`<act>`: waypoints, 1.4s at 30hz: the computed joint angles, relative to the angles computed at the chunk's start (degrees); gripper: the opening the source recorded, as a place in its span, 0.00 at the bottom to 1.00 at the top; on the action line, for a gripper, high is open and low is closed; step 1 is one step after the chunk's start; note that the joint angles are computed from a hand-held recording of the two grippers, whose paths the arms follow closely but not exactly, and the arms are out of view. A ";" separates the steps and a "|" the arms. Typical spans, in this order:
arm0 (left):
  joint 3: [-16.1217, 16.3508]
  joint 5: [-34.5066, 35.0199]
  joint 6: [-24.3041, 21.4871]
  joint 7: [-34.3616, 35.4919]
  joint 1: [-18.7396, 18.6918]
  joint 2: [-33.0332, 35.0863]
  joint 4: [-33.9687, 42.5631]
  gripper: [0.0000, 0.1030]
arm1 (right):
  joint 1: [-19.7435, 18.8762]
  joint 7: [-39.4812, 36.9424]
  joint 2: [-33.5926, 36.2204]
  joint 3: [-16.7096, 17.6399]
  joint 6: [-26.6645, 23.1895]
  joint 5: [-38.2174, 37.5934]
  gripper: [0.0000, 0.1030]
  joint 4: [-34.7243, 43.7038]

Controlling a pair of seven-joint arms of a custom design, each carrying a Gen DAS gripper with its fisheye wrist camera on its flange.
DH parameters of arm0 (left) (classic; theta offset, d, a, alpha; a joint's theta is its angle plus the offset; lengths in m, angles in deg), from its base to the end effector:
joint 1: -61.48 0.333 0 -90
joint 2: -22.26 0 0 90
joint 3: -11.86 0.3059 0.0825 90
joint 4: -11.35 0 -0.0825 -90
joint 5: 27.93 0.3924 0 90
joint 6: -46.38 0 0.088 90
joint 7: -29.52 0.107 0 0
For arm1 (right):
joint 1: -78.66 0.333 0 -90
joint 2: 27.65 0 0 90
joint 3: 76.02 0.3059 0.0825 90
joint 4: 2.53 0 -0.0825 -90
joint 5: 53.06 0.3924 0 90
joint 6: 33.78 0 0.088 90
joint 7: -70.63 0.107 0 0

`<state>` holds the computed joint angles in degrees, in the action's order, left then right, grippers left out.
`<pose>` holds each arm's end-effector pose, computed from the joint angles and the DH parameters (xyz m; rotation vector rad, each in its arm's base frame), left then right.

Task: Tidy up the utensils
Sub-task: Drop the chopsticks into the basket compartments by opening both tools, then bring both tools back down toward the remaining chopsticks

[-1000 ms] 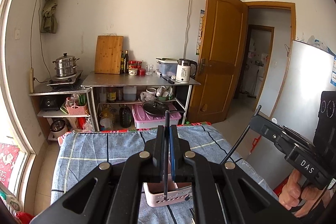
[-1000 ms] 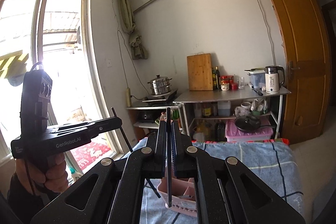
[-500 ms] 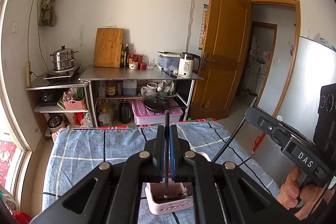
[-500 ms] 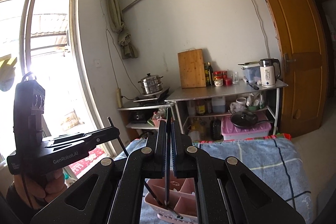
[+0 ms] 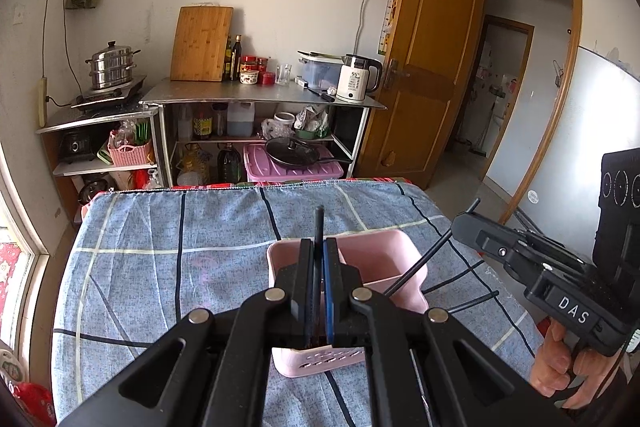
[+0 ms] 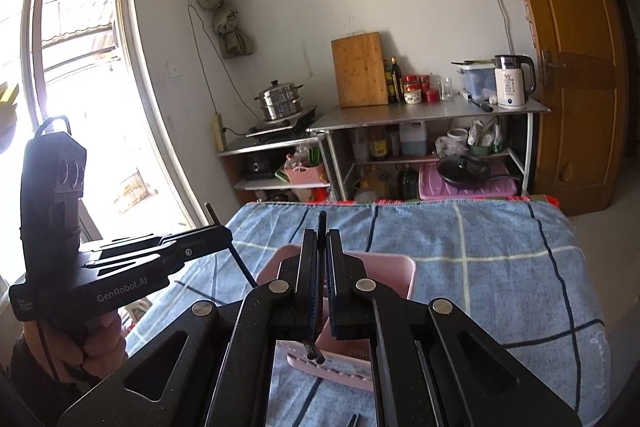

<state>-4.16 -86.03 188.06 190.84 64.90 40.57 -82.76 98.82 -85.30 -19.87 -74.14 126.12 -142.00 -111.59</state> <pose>0.6839 -0.1278 0.4799 -1.0347 2.3961 -1.3844 0.5648 0.2773 0.4633 -1.2788 1.6867 -0.8105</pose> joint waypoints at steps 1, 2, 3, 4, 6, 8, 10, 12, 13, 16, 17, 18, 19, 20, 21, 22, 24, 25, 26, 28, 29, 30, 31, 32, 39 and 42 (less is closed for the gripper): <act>0.02 0.06 -0.10 -0.23 -0.01 0.02 -0.07 0.05 | -0.04 0.11 -0.04 -0.01 0.18 0.17 0.04 -0.31; 0.01 -0.05 -0.48 -0.28 0.13 0.04 -0.07 0.05 | -0.04 0.09 0.00 0.00 0.15 0.35 0.04 -0.38; 0.03 -0.13 -0.74 -0.31 0.24 -0.01 -0.12 0.05 | 0.02 0.14 -0.32 0.01 -0.03 0.24 0.05 -0.74; 0.02 -0.42 -0.52 -0.13 0.30 -0.21 -0.32 0.07 | 0.10 0.31 -0.69 0.07 -0.36 -0.05 0.07 -1.04; -0.04 -1.54 0.46 0.83 0.45 -0.81 -1.12 0.18 | 0.23 0.85 -1.72 0.34 -1.21 -0.83 0.13 -1.88; -0.01 -3.38 0.34 1.59 0.87 -1.46 -1.69 0.32 | 0.09 1.34 -2.74 0.65 -1.64 -1.57 0.14 -2.61; 0.15 -5.74 0.38 2.68 1.28 -2.46 -2.67 0.33 | -0.05 2.20 -4.02 1.10 -2.36 -2.31 0.14 -3.73; 0.53 -8.17 0.99 4.13 1.41 -3.72 -3.98 0.35 | -0.23 3.83 -5.61 1.63 -2.98 -3.52 0.14 -5.26; 0.78 -9.47 1.11 4.98 1.48 -4.51 -4.80 0.37 | -0.32 4.82 -6.54 1.96 -3.39 -4.18 0.14 -6.19; 1.90 -14.03 0.55 8.20 1.68 -7.34 -7.72 0.38 | -0.58 8.32 -9.70 3.14 -4.65 -6.73 0.14 -9.47; 2.40 -15.66 0.37 9.66 1.61 -8.29 -8.75 0.39 | -0.64 9.07 -10.67 3.58 -5.20 -7.27 0.14 -10.42; 2.95 -17.36 0.18 11.20 1.52 -9.53 -10.18 0.40 | -0.62 9.86 -11.82 4.07 -5.87 -7.77 0.14 -11.68; 3.59 -18.94 -0.16 12.72 1.37 -10.79 -11.65 0.40 | -0.60 10.33 -12.77 4.54 -6.46 -7.91 0.14 -12.77; 4.30 -20.45 -0.70 14.23 1.19 -12.07 -13.16 0.41 | -0.55 10.63 -13.75 5.00 -7.10 -7.78 0.14 -13.92; 5.07 -21.73 -1.32 15.57 0.97 -13.28 -14.66 0.41 | -0.46 11.19 -14.80 5.49 -7.77 -7.88 0.14 -15.18; 5.82 -22.80 -1.65 16.73 0.66 -14.43 -16.14 0.42 | -0.36 11.65 -15.67 5.97 -8.30 -8.00 0.14 -16.28; 7.26 -24.91 -2.08 19.09 0.01 -16.77 -19.38 0.44 | -0.12 11.69 -17.30 6.80 -9.25 -7.36 0.14 -18.42; 7.98 -25.69 -2.74 20.24 -0.27 -17.79 -20.90 0.44 | 0.02 12.05 -18.05 7.22 -9.76 -7.13 0.14 -19.51; 8.62 -25.97 -3.32 20.79 -0.58 -18.64 -22.24 0.44 | 0.12 12.84 -18.73 7.57 -10.01 -7.25 0.14 -20.57; 9.74 -25.95 -4.67 21.29 -1.10 -20.05 -24.80 0.45 | 0.40 13.96 -19.65 8.12 -10.29 -6.67 0.14 -22.45; 10.14 -25.76 -5.05 21.42 -1.38 -20.55 -25.95 0.45 | 0.54 14.45 -19.86 8.36 -10.40 -6.21 0.14 -23.26; 10.40 -25.25 -5.19 21.49 -1.69 -20.93 -27.01 0.45 | 0.65 14.78 -19.95 8.49 -10.29 -5.56 0.14 -23.97; 10.57 -24.59 -5.20 21.61 -2.01 -21.15 -27.98 0.45 | 0.74 15.17 -19.90 8.57 -9.96 -5.11 0.14 -24.61; 10.75 -23.98 -5.16 21.84 -2.26 -21.70 -29.33 0.45 | 0.82 15.56 -19.86 8.63 -9.57 -4.80 0.14 -25.28; 9.45 -15.36 -1.40 15.61 -4.77 -18.31 -31.29 0.45 | 1.07 14.32 -15.70 8.22 -6.41 1.18 0.14 -26.94; 8.23 -10.75 1.64 10.98 -5.73 -15.99 -31.56 0.45 | 1.00 11.76 -13.11 7.58 -5.00 4.63 0.14 -26.73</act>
<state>4.07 -96.78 189.71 201.82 59.17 24.58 -114.32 99.82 -73.53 -32.98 -66.55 121.13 -137.37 -138.32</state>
